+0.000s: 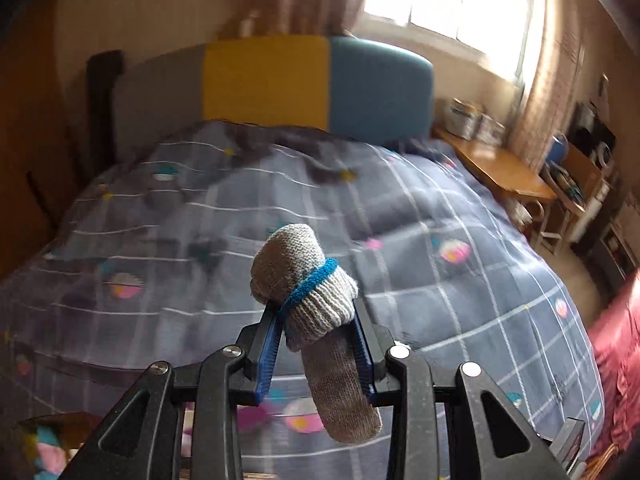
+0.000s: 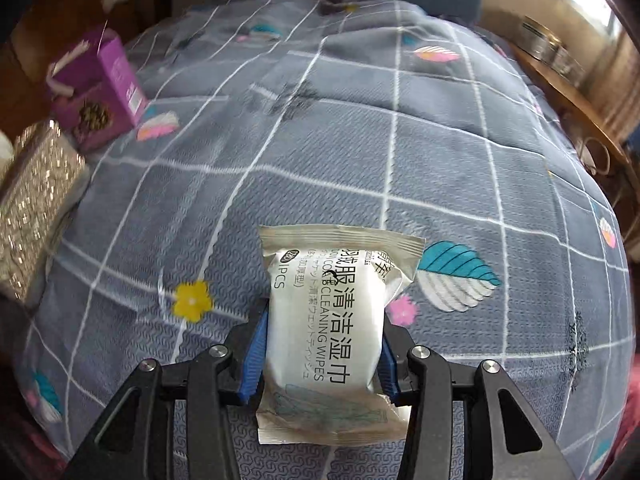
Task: Organize soft objects
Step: 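Carry the grey knit glove into the gold tray and open the left tool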
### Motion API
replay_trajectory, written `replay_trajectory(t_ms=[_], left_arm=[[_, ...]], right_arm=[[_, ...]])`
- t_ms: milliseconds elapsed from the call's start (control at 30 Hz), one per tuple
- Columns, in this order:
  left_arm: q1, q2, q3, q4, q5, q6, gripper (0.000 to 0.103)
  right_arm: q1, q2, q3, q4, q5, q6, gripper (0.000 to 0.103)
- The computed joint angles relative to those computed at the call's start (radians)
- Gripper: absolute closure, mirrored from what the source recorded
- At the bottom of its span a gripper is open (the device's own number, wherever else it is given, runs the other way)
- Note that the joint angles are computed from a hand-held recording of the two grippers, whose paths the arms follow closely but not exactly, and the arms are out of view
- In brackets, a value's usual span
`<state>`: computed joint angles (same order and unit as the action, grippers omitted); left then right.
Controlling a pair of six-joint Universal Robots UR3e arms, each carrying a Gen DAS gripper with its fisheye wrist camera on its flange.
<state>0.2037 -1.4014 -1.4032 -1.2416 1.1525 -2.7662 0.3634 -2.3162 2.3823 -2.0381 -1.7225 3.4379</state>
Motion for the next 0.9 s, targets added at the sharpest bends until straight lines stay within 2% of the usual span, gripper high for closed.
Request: replay_trajectory(t_ms=[133,233,367,467,600,700,800,900], left_arm=[[0.274,0.063,-0.032,-0.084,-0.105,0.132,0.07],[0.487,0.134,-0.097,-0.155,-0.188,0.273,0.07],[0.778,0.214,-0.147,-0.352,-0.299,0.514,0.07],[0.99,0.264,-0.155,-0.574,-0.356,0.752,0.07],[1.266,0.286,-0.131,-0.9,-0.372,1.092,0.07],[1.442,0.269,-0.112,-1.076,-0.337,1.301,0.07],[1.56,0.243,-0.11,-1.14,-0.3,1.425,0.07],[1.65,0.182,-0.096,-1.158,-0.272,1.481,0.07]], right_arm=[[-0.052,-0.048,0.023,0.027,0.028,-0.031,0.055],[-0.024,-0.014,0.022,0.004,0.002,-0.02,0.055],[0.019,0.035,0.014,-0.015,-0.034,0.005,0.054],[0.039,0.053,0.008,-0.017,-0.05,0.022,0.054],[0.041,0.057,-0.001,-0.002,-0.052,0.045,0.054],[0.04,0.062,-0.002,0.002,-0.052,0.063,0.053],[0.067,0.094,-0.013,-0.005,-0.075,0.092,0.053],[0.08,0.119,-0.035,0.016,-0.083,0.131,0.053]])
